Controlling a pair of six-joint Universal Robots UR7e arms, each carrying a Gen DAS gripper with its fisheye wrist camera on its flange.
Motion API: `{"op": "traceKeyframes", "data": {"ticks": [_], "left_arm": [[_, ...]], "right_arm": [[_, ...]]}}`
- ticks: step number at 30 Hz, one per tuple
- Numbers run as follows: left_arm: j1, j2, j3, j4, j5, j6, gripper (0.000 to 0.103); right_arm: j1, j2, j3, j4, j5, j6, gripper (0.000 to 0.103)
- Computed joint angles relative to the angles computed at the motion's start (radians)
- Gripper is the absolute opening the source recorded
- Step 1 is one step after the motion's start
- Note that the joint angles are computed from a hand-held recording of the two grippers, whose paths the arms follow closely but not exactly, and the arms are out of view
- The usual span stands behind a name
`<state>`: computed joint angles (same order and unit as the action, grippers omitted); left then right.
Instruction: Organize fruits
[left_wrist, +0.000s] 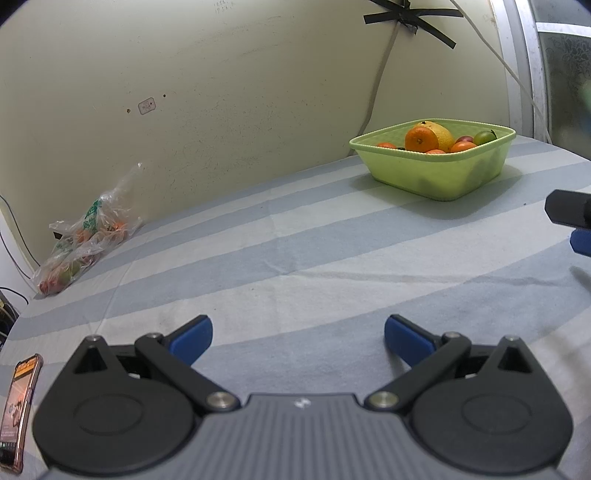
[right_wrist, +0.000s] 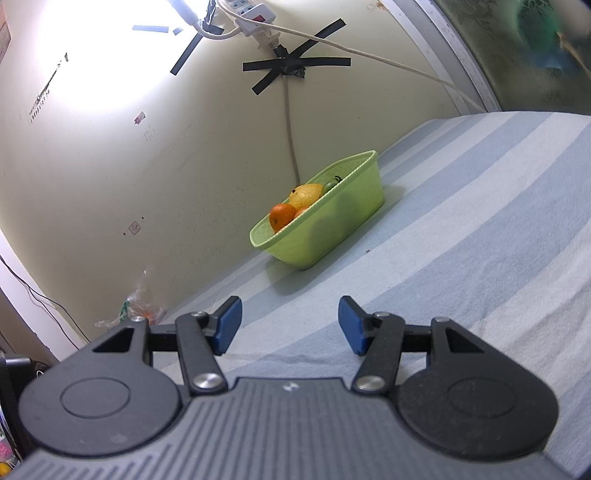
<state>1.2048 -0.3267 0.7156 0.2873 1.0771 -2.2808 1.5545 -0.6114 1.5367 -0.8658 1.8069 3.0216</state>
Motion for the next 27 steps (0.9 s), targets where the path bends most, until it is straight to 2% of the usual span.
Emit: {"op": "traceKeyframes", "data": {"ticks": [27], "left_arm": [[-0.006, -0.023, 0.062, -0.069, -0.014, 0.030, 0.103]], "right_arm": [[-0.003, -0.002, 0.007, -0.011, -0.011, 0.021, 0.060]]}}
